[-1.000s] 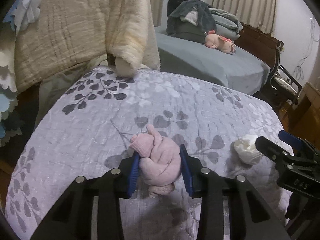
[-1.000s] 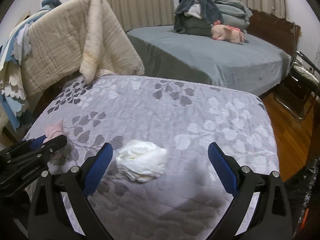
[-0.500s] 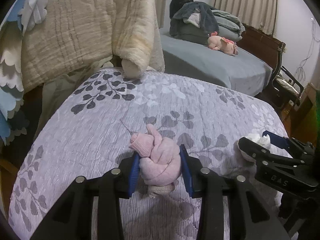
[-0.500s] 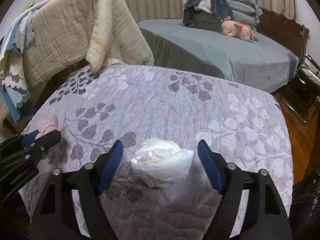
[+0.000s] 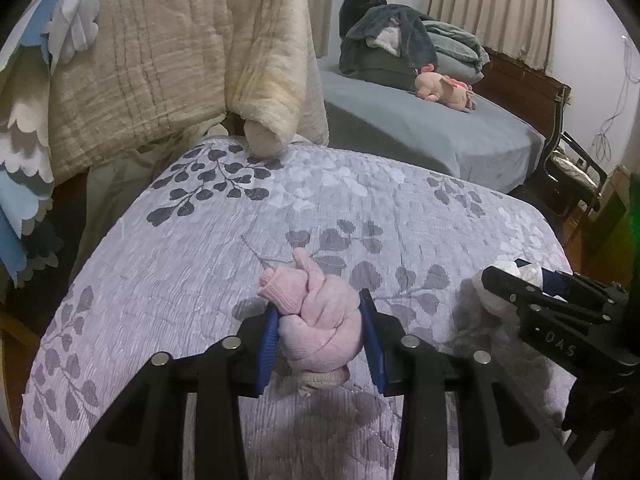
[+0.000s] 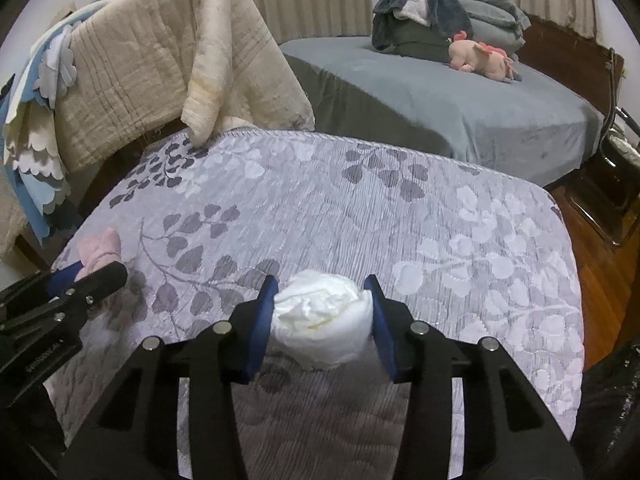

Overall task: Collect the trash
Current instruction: 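Carry the pink mask and white tissue over the black bin with both tools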

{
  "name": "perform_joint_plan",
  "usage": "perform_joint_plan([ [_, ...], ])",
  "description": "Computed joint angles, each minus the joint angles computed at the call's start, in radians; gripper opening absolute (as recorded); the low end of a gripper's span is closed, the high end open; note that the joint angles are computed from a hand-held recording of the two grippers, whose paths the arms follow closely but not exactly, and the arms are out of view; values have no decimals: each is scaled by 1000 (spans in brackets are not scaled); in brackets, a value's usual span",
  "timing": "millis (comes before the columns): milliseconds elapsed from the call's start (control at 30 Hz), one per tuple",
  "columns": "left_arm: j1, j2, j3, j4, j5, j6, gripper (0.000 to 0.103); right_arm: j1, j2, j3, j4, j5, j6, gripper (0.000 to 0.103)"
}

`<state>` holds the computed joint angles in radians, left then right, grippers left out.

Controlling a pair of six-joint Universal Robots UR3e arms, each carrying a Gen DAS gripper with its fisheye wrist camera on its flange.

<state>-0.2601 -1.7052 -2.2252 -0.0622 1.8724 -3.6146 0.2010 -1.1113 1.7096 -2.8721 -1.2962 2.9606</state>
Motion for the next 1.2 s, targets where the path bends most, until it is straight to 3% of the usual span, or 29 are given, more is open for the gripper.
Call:
perform_joint_plan([
  [733,-206,55,164,-195,118,-88,37,-166,-387,260,79,111,-74,43],
  [1200,-405,34,338,-357,222,-189,37,-388,-789,446,318,268,-206,43],
])
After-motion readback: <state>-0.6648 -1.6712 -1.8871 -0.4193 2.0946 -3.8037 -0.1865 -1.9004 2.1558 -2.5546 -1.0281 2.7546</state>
